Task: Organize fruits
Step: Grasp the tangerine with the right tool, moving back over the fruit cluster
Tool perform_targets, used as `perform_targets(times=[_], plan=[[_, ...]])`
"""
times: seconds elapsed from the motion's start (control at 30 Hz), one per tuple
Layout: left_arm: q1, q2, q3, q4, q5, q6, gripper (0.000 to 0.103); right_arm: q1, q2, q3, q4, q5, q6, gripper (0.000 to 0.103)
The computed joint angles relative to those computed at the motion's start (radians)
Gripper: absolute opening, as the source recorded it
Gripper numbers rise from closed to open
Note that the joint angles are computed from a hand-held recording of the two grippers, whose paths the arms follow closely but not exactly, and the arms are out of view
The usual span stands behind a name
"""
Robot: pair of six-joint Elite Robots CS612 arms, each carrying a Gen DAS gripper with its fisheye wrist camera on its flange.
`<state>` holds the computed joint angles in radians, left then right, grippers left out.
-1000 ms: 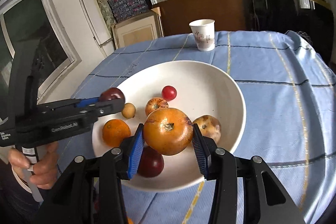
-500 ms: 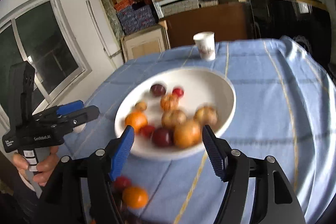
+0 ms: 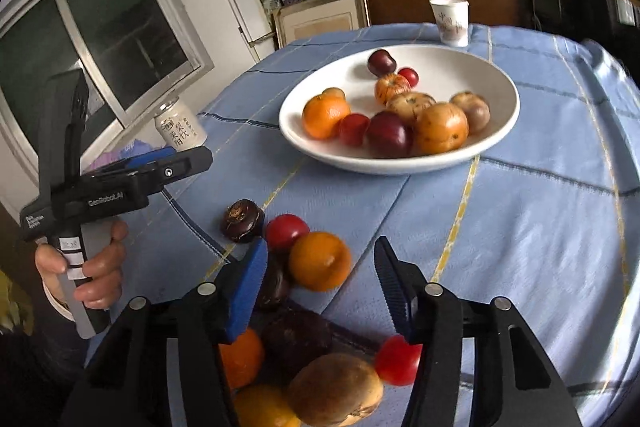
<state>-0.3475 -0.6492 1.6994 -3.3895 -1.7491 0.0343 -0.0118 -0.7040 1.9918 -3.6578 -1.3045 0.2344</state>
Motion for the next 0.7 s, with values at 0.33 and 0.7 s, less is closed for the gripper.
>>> perform_targets(times=[0.33, 0.7], plan=[[0.008, -0.001, -0.013, 0.022, -0.012, -0.044, 0.098, -0.005, 0.006, -0.002, -0.009, 0.013, 0.026, 0.05], [-0.005, 0.001, -0.006, 0.0, 0.049, -0.017, 0.098, -0.008, 0.009, 0.003, -0.049, -0.008, 0.056, 0.052]])
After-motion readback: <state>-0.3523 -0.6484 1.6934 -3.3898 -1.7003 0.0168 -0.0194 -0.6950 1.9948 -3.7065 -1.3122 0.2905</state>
